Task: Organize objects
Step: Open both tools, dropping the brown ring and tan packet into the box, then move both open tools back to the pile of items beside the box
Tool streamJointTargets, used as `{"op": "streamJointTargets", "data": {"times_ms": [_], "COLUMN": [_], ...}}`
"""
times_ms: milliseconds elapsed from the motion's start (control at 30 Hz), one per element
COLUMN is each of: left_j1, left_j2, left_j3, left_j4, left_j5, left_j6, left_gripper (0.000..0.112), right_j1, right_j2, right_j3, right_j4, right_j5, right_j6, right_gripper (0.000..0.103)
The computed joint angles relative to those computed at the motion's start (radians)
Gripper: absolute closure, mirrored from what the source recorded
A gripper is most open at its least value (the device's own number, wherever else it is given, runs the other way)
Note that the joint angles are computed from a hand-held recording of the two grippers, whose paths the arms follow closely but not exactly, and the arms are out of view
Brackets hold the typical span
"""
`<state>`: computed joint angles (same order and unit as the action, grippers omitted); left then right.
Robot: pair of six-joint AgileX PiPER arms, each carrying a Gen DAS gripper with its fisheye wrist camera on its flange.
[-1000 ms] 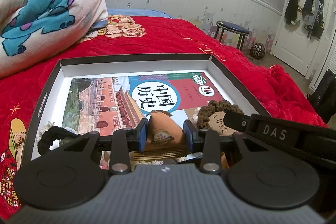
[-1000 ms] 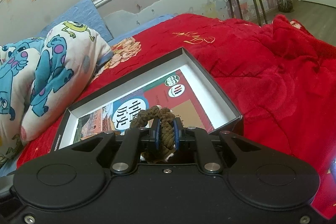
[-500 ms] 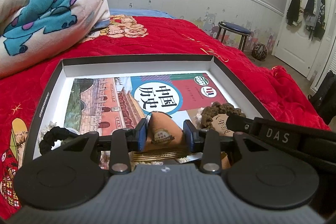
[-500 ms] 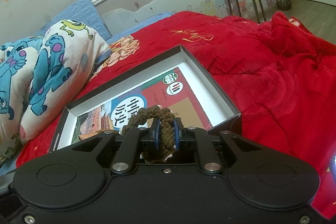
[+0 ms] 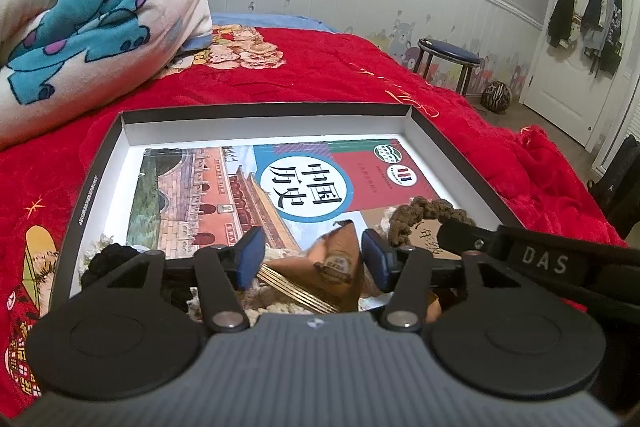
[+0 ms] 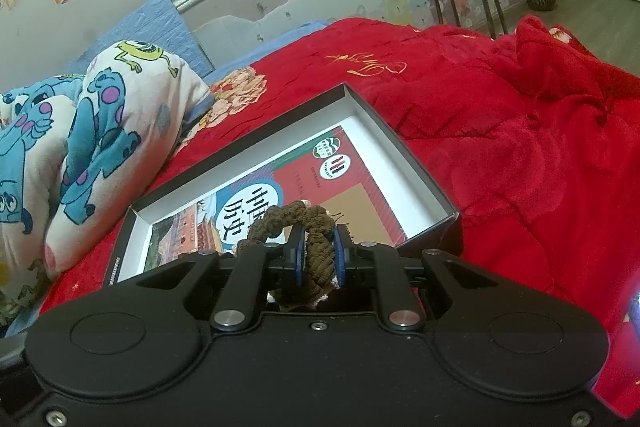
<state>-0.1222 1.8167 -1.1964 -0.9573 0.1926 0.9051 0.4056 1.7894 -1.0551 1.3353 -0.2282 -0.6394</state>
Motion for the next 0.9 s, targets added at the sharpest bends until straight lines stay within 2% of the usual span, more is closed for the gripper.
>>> {"op": "streamJointTargets", "data": {"times_ms": [133, 267, 433, 533, 600, 767, 900], "left_j1": [0.014, 0.02, 0.034, 0.044, 0.045, 0.057, 0.069], "left_j2": [-0.007, -0.022, -0.037, -0.044, -0.056, -0.102, -0.136], "left_j3": [-0.007, 0.0, 0.004, -0.001, 0.007, 0.037, 0.052], "left_j4": [0.027, -0.027, -0.085, -0.072, -0.096, -0.27, -0.357], "left_j5": [0.02, 0.008, 0.01, 0.027, 0.019, 0.018, 0.03], "left_j6": [-0.031, 0.035, 0.082, 0.057, 0.086, 0.277, 0.371], "left_gripper": [0.036, 0.032, 0.029, 0.029, 0.029, 0.028, 0.028], "right_j1": [-0.001, 0.008, 0.002, 0.005, 0.011, 0.038, 0.069], "right_j2": [-0.013, -0.034, -0.059, -0.076, -0.088, -0.123, -0.169], "right_j3": [0.006, 0.02, 0.045, 0.061, 0.068, 0.083, 0.137], "right_j4": [-0.009, -0.034, -0.144, -0.208, -0.21, -0.18, -0.227], "right_j5": [0.008, -0.008, -0.002, -0.011, -0.02, -0.056, -0.098], "right_j6": [0.0, 0.02, 0.133, 0.196, 0.194, 0.176, 0.246], "right_gripper": [0.085, 0.082, 0.068, 0.064, 0.062, 0.059, 0.057]}}
